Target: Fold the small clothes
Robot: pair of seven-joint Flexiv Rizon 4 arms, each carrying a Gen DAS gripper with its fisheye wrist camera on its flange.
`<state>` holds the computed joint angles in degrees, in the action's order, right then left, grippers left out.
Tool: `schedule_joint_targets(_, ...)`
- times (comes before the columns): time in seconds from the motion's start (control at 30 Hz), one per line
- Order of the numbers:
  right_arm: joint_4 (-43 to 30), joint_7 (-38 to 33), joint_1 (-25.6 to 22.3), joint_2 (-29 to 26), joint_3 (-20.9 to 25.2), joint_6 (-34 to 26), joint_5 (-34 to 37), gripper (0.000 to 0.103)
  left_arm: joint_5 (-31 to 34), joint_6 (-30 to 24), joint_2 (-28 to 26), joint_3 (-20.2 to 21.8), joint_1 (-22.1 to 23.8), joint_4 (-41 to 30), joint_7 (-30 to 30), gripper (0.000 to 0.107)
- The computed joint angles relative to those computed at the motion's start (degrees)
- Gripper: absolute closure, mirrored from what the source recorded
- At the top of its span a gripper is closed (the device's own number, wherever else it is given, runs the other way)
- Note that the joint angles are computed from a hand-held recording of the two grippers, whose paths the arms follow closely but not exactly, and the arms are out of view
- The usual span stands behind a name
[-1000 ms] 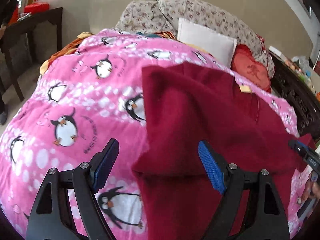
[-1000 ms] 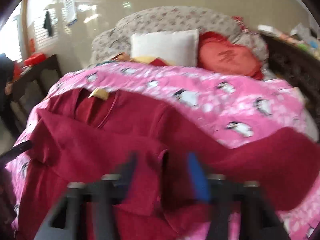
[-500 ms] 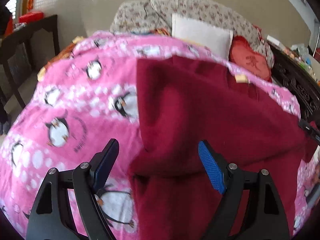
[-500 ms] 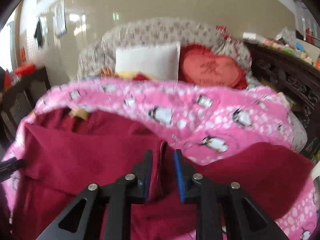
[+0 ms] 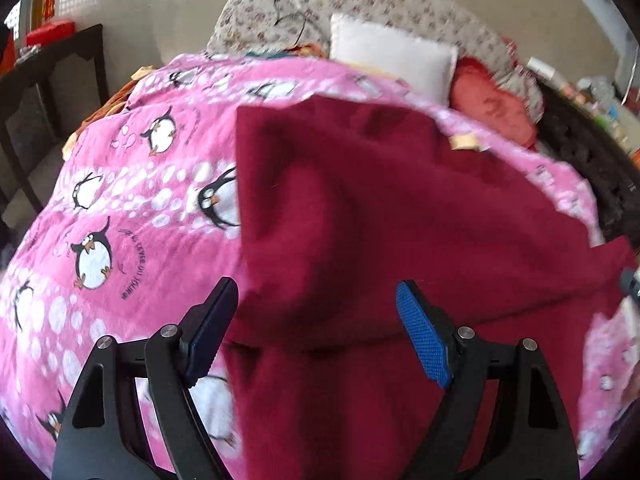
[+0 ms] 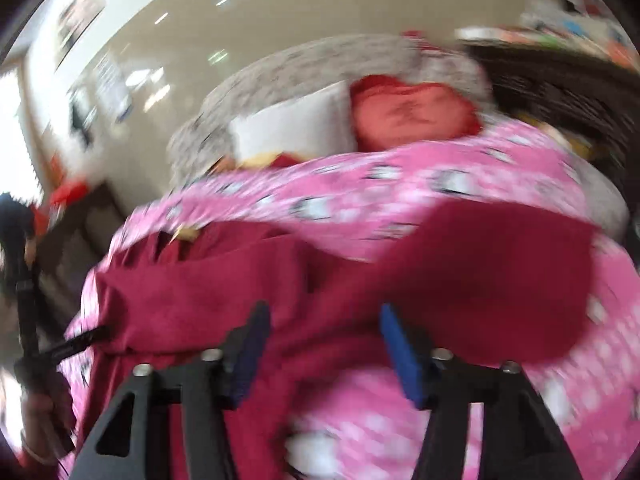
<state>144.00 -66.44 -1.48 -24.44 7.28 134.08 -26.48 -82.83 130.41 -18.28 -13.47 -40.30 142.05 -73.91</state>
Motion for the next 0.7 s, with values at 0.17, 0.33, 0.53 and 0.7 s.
schedule_joint_targets(0.17,-1.5,12.1,-14.0,-4.1,-1.4,-3.0,-9.5,0.044,2.7,-0.3,-0.1,-0.1,-0.8,-0.7,-1.2,0.025)
schedule_joint_targets(0.33,-8.3,28.5,-26.4,-12.9,-0.7,-0.1,-21.7,0.044,-0.7,-0.9,-1.3,-1.2,-1.7,-3.1,2.5,0.025)
schedule_joint_targets(0.53,-17.7,39.1,-28.9,-20.7,-1.9,6.1,-31.0,0.049,-3.0,-0.2,-1.8,-2.0,-1.8,-4.0,3.8,0.025)
schedule_joint_targets(0.7,-21.5,42.8,-29.2,-24.7,-1.7,15.4,-34.8,0.096,0.5,-1.2,-0.2,-1.3,-1.9,-1.6,-1.0,0.025)
